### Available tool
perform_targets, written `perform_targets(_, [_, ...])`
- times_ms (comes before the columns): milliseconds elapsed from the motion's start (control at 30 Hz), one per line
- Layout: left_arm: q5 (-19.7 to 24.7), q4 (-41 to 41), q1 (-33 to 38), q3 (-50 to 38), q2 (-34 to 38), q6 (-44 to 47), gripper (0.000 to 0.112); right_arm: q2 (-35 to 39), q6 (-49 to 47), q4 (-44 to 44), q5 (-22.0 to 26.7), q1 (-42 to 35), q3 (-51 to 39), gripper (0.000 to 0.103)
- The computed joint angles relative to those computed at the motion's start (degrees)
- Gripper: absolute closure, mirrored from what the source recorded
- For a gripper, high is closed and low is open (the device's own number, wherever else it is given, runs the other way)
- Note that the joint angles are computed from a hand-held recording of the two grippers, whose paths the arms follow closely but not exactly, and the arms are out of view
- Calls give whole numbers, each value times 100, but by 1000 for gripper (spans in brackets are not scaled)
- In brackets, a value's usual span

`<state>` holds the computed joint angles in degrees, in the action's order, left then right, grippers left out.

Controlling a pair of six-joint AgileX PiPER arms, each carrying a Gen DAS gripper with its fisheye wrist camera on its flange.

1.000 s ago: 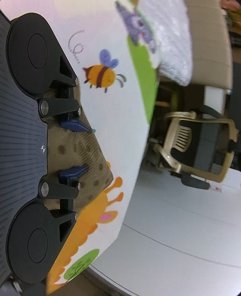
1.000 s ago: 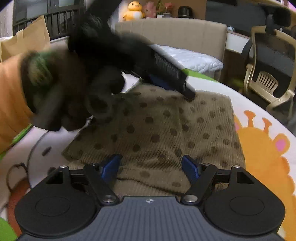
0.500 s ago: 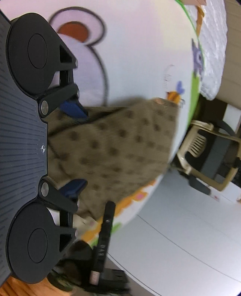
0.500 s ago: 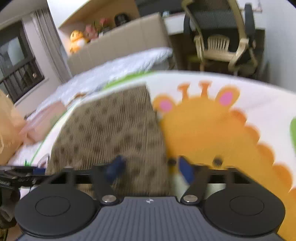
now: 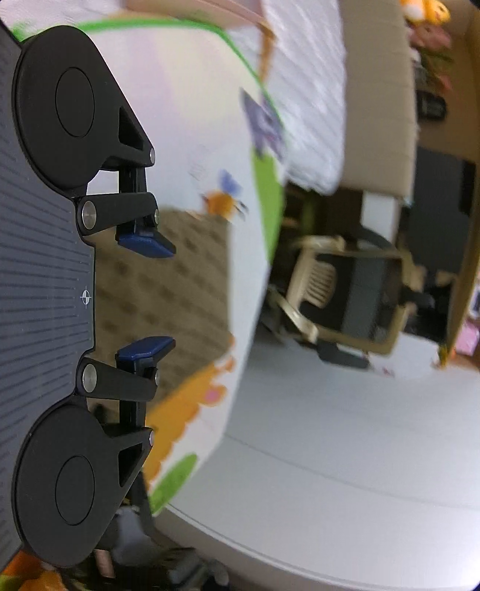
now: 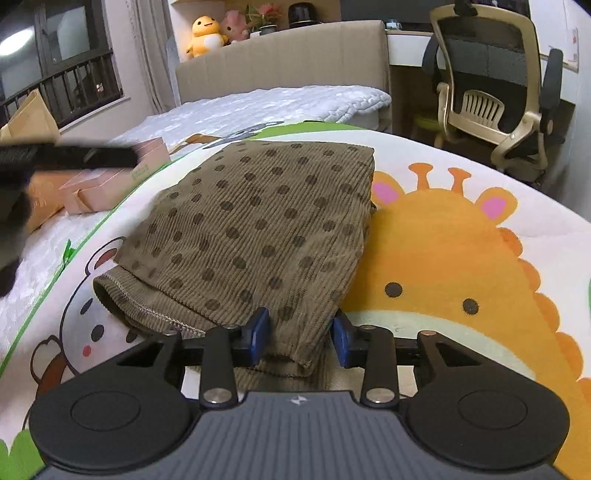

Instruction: Fold clothes

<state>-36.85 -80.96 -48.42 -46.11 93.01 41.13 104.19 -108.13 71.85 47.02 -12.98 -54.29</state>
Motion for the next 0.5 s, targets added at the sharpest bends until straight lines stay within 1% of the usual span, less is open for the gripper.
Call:
perform_targets(33, [266,392,223,-191,200,-178,62,-14,65,17,4,18,-76,62])
perform_targets(67, [497,614,422,-426,454,-243,61,-21,147,61,31,15,-177,61])
perform_targets(100, [711,608,613,-705,743,-119,65,-27,230,105,56,13,-280,58])
perform_targets(167, [1204,653,969,-1146,1328,-88,65,-26,378,222,88,7,-534,58])
perform_targets(200, [1315,860,1052,-1271,1547,-226,65,26,532,263,61,92,-738,57])
perform_targets(233, [1260,1031,1026,-1308,1647,-300,64,131,774,269,-3,255,-1022,57])
perform_targets(300, [1225,782,951,-1388,1670,37,59,367,1269,240,-124,558,-1627,57])
perform_targets(367, [1240,593,932,-1410,1650,258,59,754,1904,142,-269,982,-2316,57])
perform_targets(433, [1239,577,916,-1372,1617,263,59,1257,2667,-157,-459,1472,-3044,57])
perform_targets(467, [1238,568,909,-1352,1600,265,59,1457,2985,-491,-703,1717,-3273,57])
perform_targets(500, [1225,609,898,-1307,1584,228,59,1641,3344,-986,-1096,1999,-3447,57])
